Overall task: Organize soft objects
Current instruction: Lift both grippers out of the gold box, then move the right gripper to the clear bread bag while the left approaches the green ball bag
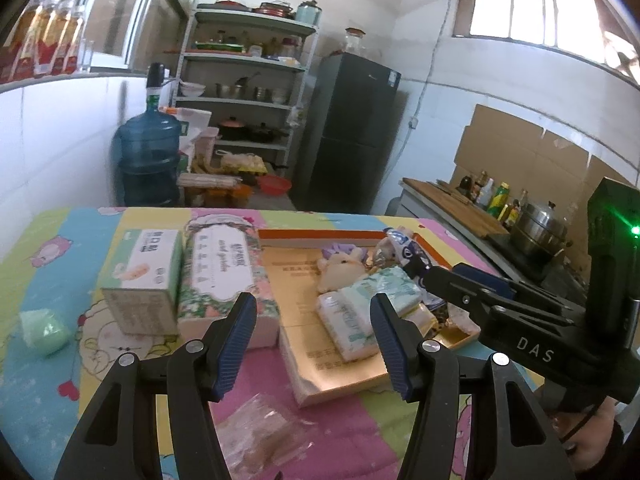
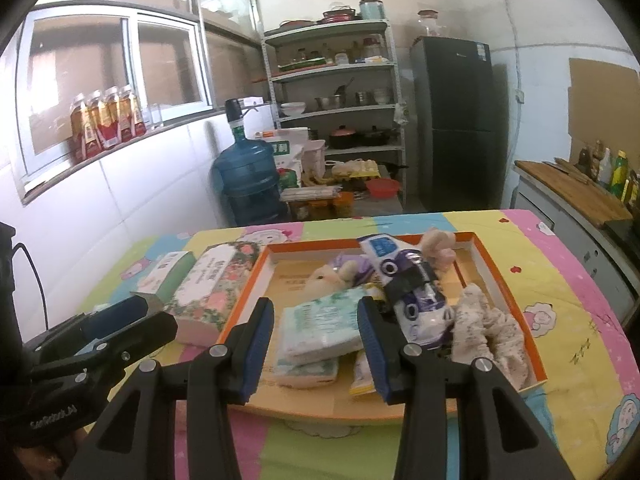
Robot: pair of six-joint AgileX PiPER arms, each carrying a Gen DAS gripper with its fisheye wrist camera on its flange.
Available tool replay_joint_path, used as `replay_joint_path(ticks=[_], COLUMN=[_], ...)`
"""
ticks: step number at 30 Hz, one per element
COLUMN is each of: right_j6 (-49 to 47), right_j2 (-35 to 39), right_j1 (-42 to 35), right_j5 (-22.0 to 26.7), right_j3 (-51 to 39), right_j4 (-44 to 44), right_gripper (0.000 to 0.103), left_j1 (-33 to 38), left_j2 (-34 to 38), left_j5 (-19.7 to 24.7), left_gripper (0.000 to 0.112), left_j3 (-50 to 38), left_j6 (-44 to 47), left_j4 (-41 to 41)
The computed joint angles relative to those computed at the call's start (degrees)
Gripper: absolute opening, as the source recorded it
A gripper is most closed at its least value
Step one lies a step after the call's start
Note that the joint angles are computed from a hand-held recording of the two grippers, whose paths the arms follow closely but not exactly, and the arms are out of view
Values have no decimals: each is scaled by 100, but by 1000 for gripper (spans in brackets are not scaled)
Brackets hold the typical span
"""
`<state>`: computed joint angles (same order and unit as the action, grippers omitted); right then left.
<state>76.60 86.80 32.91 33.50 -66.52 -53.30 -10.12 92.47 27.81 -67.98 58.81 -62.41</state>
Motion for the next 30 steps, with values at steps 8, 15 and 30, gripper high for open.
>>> replay_joint_path(ticks=[8,15,30], right_j6=[38,0,-760], right_j2=[146,316,809], right_j1=[417,718,996], right_j5=[339,343,-375], right_j3=[-255,-409,-554], right_j4=[-78,-18,1095], right_gripper=[43,43,43], left_j1=[366,870,2200], left_j2=[-282,-533,-424], left_j5=[87,162,761], left_gripper=[61,61,61], left_j3=[338,682,978], left_j6=[382,864,1623], left_j4=[-280,-576,-1091])
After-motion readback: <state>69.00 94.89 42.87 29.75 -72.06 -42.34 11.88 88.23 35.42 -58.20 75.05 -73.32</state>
